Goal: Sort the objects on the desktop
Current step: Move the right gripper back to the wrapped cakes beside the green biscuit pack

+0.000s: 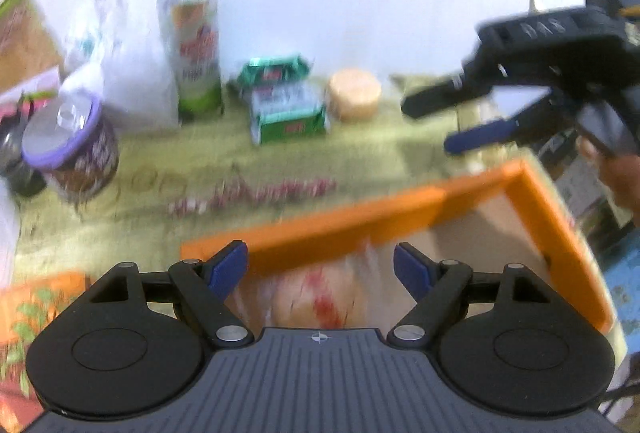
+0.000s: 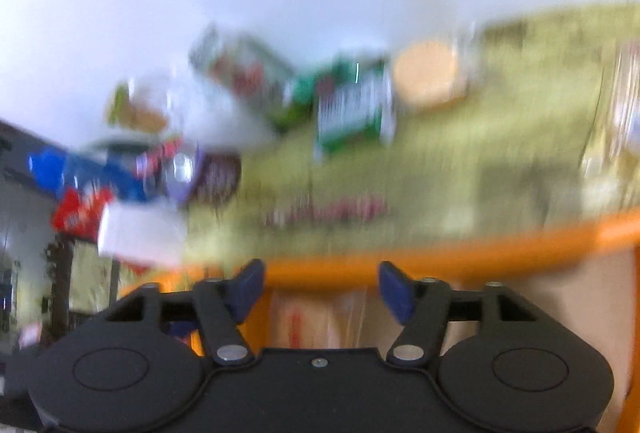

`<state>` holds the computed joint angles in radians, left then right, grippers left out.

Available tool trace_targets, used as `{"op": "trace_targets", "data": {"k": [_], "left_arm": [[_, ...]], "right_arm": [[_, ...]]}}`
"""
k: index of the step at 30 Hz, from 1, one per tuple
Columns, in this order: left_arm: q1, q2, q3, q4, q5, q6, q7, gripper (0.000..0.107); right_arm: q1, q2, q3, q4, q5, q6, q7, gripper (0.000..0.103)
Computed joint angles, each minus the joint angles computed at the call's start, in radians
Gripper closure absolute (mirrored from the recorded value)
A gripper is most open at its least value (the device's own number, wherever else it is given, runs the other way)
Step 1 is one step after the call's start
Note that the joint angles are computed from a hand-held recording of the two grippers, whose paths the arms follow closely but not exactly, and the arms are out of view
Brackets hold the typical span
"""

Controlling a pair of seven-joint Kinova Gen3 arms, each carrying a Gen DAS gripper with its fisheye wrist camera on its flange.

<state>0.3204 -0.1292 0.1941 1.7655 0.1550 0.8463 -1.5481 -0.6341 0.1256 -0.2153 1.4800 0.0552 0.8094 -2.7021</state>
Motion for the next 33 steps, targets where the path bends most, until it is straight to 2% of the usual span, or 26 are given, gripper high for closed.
{"op": "trace_targets", "data": {"k": [4, 5, 8, 9, 15, 19, 20, 21, 23, 27, 29, 33], "left_arm": [[0.008, 0.044, 0.016, -0.037, -0.015, -0.035, 0.026, 0.026], [0.011, 0.053, 0.019, -0.043, -0.021, -0.042, 0.035, 0.026], [0.019, 0.070, 0.018, -0.048, -0.024, -0.049, 0.052, 0.026], [0.021, 0.074, 0.017, -0.048, -0.022, -0.050, 0.056, 0.026], [0.024, 0.078, 0.006, -0.032, -0.004, -0.042, 0.046, 0.026], [0.017, 0.074, 0.002, -0.018, -0.008, -0.046, 0.068, 0.026], [0.015, 0.073, 0.001, -0.016, -0.008, -0.046, 0.073, 0.026], [0.014, 0.072, 0.001, -0.014, -0.010, -0.047, 0.079, 0.026], [0.011, 0.069, 0.001, -0.013, -0.014, -0.046, 0.089, 0.026], [0.008, 0.068, -0.002, -0.011, -0.008, -0.045, 0.087, 0.026], [0.008, 0.068, -0.002, -0.010, -0.005, -0.047, 0.084, 0.026], [0.007, 0.068, -0.004, -0.008, 0.005, -0.047, 0.076, 0.026]], "right_arm": [[0.045, 0.021, 0.047, -0.033, 0.072, -0.005, 0.026, 0.028], [0.061, 0.038, 0.059, -0.041, 0.080, -0.005, 0.038, 0.023], [0.103, 0.099, 0.089, -0.066, 0.093, -0.010, 0.085, 0.020], [0.121, 0.124, 0.093, -0.078, 0.076, -0.009, 0.110, 0.017], [0.227, 0.255, 0.092, -0.140, -0.080, 0.007, 0.265, 0.017], [0.254, 0.315, 0.081, -0.187, -0.153, 0.044, 0.359, 0.017], [0.250, 0.320, 0.084, -0.188, -0.158, 0.040, 0.370, 0.019], [0.248, 0.324, 0.086, -0.189, -0.163, 0.035, 0.381, 0.027], [0.251, 0.326, 0.087, -0.183, -0.183, 0.021, 0.396, 0.034], [0.236, 0.301, 0.101, -0.164, -0.177, 0.010, 0.397, 0.057], [0.226, 0.284, 0.106, -0.154, -0.168, 0.015, 0.393, 0.061], [0.156, 0.261, 0.126, -0.168, -0.067, 0.059, 0.381, 0.066]]}}
